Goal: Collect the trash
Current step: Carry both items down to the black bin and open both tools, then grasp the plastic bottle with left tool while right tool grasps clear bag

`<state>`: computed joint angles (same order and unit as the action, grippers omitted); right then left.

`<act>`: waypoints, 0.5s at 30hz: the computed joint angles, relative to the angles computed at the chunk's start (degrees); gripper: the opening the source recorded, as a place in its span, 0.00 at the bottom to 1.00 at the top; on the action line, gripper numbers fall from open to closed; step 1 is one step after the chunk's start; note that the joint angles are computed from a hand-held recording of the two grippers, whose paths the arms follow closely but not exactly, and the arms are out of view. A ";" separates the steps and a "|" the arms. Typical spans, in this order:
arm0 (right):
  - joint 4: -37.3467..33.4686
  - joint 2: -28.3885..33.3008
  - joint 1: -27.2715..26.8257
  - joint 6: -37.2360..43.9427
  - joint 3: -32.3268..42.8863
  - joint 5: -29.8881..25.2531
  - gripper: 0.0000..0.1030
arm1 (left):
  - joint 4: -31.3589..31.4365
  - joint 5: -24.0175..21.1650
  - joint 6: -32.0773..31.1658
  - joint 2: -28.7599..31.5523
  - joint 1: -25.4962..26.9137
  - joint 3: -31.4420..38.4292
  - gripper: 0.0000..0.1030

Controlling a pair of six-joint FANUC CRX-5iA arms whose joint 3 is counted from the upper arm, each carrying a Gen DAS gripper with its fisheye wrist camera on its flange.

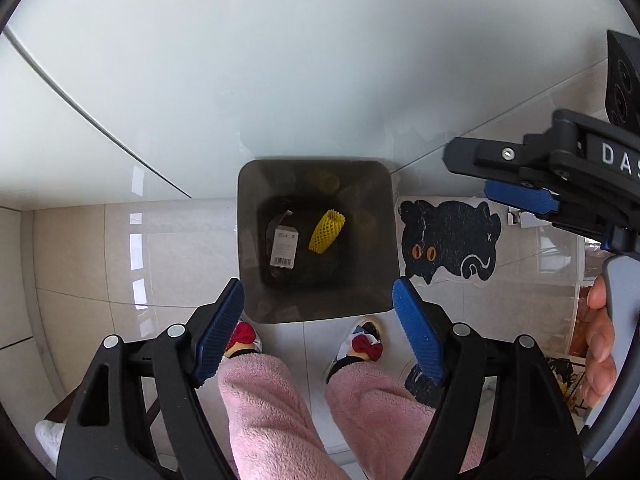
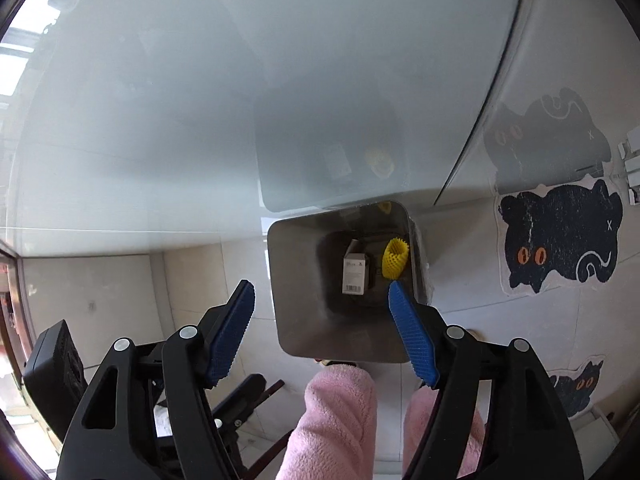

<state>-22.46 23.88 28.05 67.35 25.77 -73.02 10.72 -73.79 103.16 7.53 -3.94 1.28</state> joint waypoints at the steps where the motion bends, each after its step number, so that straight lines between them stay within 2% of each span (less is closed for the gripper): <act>1: -0.02 -1.38 -0.42 0.55 -0.55 0.10 0.69 | -0.13 -0.82 0.40 -0.76 0.27 0.82 0.72; 8: 4.17 -12.07 -0.13 3.80 -1.30 0.01 0.73 | -2.56 -6.14 2.09 -6.78 1.96 8.95 0.79; 15: 9.32 -17.37 1.29 6.79 1.21 3.25 0.73 | -6.87 -10.45 1.81 -7.05 2.49 21.55 0.80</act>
<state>-13.14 6.51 29.33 74.14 26.98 -69.77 3.85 -84.24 104.97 0.49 -1.45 22.83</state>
